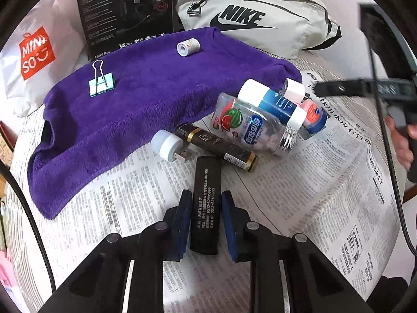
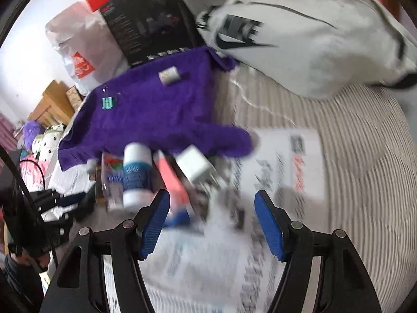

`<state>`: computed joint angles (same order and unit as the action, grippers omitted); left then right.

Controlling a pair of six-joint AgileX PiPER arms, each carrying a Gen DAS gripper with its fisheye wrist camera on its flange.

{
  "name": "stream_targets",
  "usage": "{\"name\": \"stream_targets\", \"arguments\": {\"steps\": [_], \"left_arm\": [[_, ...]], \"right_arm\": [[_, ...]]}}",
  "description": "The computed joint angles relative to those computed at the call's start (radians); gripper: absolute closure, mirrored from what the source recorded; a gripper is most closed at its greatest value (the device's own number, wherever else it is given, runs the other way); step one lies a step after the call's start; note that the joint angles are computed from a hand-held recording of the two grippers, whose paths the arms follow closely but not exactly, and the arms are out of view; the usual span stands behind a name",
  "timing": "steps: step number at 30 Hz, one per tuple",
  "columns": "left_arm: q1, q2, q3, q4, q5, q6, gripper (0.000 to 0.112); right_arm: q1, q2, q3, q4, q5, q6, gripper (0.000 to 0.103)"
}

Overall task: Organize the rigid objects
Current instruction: 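Grasp the black stick with the left tool while the right tool grasps the white charger plug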

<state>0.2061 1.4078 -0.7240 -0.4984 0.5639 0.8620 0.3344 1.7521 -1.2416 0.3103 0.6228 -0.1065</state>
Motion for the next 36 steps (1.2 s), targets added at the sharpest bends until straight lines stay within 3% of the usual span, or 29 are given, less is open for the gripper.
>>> {"name": "stream_targets", "arguments": {"steps": [11,17,25,27,30,36], "left_arm": [[-0.005,-0.012,0.018,-0.004,-0.022,-0.025,0.090],[0.008,0.005,-0.004,-0.014,0.009,-0.018,0.090],[0.001,0.009,-0.010,0.001,0.005,-0.054,0.090],[-0.014,0.003,-0.002,0.028,-0.016,-0.083,0.090],[-0.019,-0.013,0.017,0.031,-0.031,-0.086,0.090],[0.016,-0.037,0.039,-0.010,-0.014,-0.045,0.090]], "right_arm": [[0.046,0.182,-0.219,-0.103,0.081,-0.057,0.057],[0.120,0.236,-0.278,-0.300,0.101,-0.007,0.063],[0.109,0.221,-0.246,-0.278,0.063,-0.047,0.064],[0.112,0.208,-0.225,-0.290,0.049,-0.045,0.071],[0.135,0.202,-0.228,-0.335,0.068,0.009,0.073],[0.100,0.119,-0.135,-0.262,0.082,0.032,0.073]]}}
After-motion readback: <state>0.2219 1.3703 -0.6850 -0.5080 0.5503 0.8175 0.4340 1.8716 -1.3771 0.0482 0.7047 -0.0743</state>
